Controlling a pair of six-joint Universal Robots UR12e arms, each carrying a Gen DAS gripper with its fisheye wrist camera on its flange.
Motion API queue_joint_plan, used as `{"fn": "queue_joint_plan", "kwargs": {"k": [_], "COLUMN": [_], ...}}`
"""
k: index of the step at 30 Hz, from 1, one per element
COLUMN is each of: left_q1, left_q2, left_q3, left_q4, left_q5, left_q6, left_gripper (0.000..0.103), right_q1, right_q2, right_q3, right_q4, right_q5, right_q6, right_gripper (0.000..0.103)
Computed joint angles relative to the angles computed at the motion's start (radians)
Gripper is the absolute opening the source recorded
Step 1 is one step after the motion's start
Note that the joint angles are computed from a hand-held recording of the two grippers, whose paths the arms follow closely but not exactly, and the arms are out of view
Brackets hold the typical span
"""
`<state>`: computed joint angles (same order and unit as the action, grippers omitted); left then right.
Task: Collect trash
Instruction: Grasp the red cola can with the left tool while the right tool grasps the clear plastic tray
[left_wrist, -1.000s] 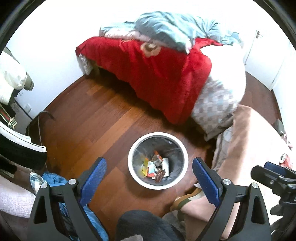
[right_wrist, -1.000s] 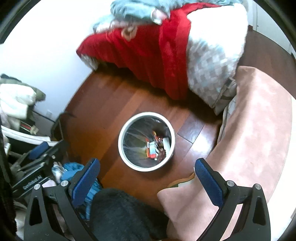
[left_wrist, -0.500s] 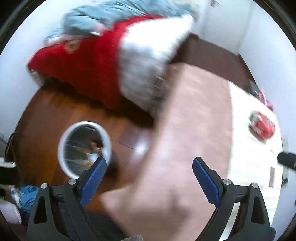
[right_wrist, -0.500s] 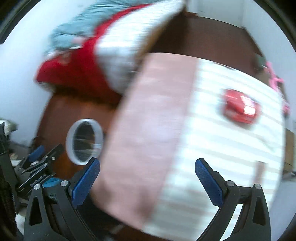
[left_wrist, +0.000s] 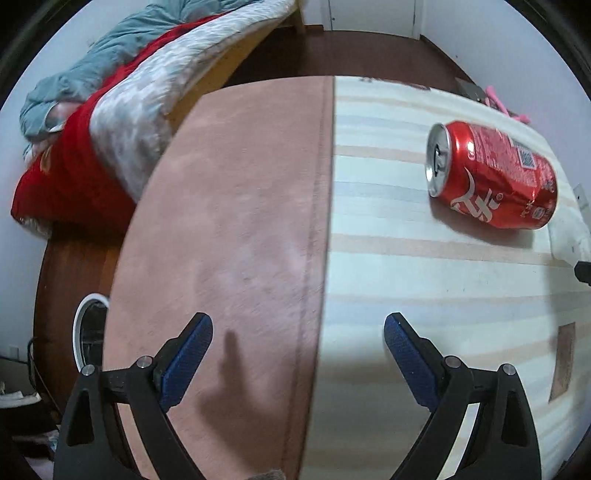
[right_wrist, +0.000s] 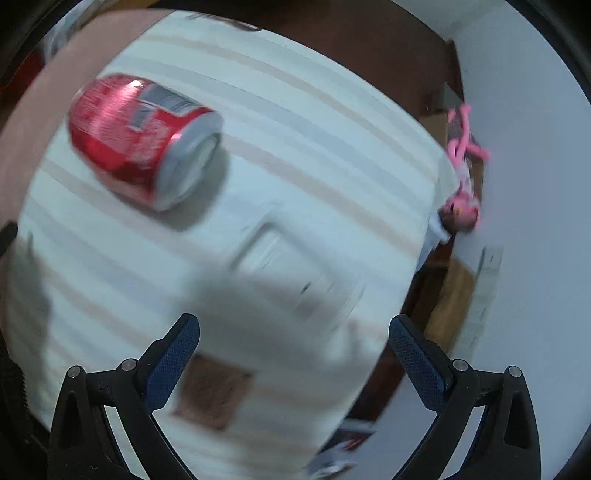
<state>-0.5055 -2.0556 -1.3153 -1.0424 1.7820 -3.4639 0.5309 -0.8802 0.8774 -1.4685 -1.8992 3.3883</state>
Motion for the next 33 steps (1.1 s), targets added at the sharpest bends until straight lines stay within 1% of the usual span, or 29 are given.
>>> {"fn": "queue_joint_plan", "kwargs": {"k": [1,5,7,8,9,10,11,12,14,15,16,17,18,19,20,22,23,24,25,28,29,30,31,32,33], "left_q1": [-0.001,-0.007,-0.011,-0.013,-0.014,-0.015,-0.017,-0.018,-0.019,-0.021,-0.021,-0.022,-0.024,-0.024,-0.025,-0.028,-0.031,-0.035,-0.040,-0.048,-0.051,-0.057,-0.061,-0.063,-0.061], "left_q2": [-0.005,-0.017,-0.016,-0.020,-0.019,-0.018,-0.019,-0.020,-0.031,-0.042,-0.053,-0.062,-0.075,-0.089,-0.106,-0.150,-0.169,-0.193,-0.226,-0.293,-0.305,-0.308,-0.310,-0.314,-0.318], "left_q3": [0.005,0.020,0.027,0.033,0.035,0.038,0.046,0.050,0.077,0.099,0.122,0.137,0.163,0.193,0.229,0.314,0.351,0.394,0.454,0.563,0.578,0.571,0.565,0.568,0.575], "left_q4": [-0.002,-0.006,-0.004,0.005,0.026,0.050,0.071,0.090,0.124,0.133,0.146,0.156,0.161,0.148,0.112,0.025,-0.022,-0.073,-0.158,-0.337,-0.356,-0.334,-0.315,-0.313,-0.317], "left_q5": [0.000,0.010,0.021,0.026,0.029,0.030,0.028,0.022,-0.005,-0.015,-0.040,-0.056,-0.080,-0.123,-0.164,-0.215,-0.223,-0.226,-0.235,-0.246,-0.228,-0.203,-0.186,-0.184,-0.199], "left_q6": [0.006,0.042,0.078,0.096,0.131,0.174,0.218,0.254,0.362,0.420,0.486,0.534,0.602,0.671,0.728,0.833,0.867,0.904,0.951,1.019,1.031,1.045,1.054,1.049,1.032], "left_gripper": [0.095,0.095,0.095,0.095,0.095,0.095,0.095,0.095,0.095,0.095,0.095,0.095,0.095,0.095,0.095,0.095,0.095,0.095,0.095,0.095,0.095,0.094,0.094,0.094,0.094], "right_q1": [-0.004,-0.034,-0.047,-0.055,-0.061,-0.071,-0.081,-0.084,-0.093,-0.095,-0.101,-0.110,-0.114,-0.117,-0.122,-0.133,-0.140,-0.145,-0.148,-0.143,-0.140,-0.129,-0.129,-0.128,-0.126], "right_q2": [0.004,0.023,0.024,0.015,0.005,-0.007,-0.023,-0.032,-0.065,-0.073,-0.092,-0.114,-0.128,-0.144,-0.162,-0.184,-0.196,-0.201,-0.207,-0.210,-0.209,-0.211,-0.210,-0.207,-0.208], "right_q3": [-0.001,-0.011,-0.002,0.016,0.034,0.055,0.084,0.100,0.153,0.165,0.195,0.235,0.258,0.281,0.311,0.353,0.375,0.388,0.399,0.401,0.397,0.399,0.398,0.395,0.398], "right_q4": [-0.002,0.000,-0.013,-0.034,-0.050,-0.072,-0.101,-0.119,-0.162,-0.162,-0.169,-0.200,-0.221,-0.231,-0.256,-0.299,-0.324,-0.339,-0.356,-0.369,-0.367,-0.370,-0.373,-0.372,-0.374], "right_q5": [0.003,0.090,0.131,0.156,0.176,0.211,0.252,0.278,0.308,0.307,0.324,0.361,0.368,0.368,0.382,0.430,0.456,0.464,0.464,0.436,0.425,0.419,0.414,0.408,0.398], "right_q6": [-0.031,-0.115,-0.112,-0.101,-0.087,-0.051,-0.013,0.016,0.124,0.168,0.253,0.318,0.358,0.403,0.436,0.477,0.491,0.491,0.491,0.486,0.483,0.494,0.489,0.484,0.479], "right_gripper": [0.103,0.103,0.103,0.103,0.102,0.091,0.075,0.069,0.066,0.066,0.066,0.066,0.065,0.065,0.065,0.067,0.076,0.082,0.086,0.086,0.086,0.086,0.086,0.086,0.086]}}
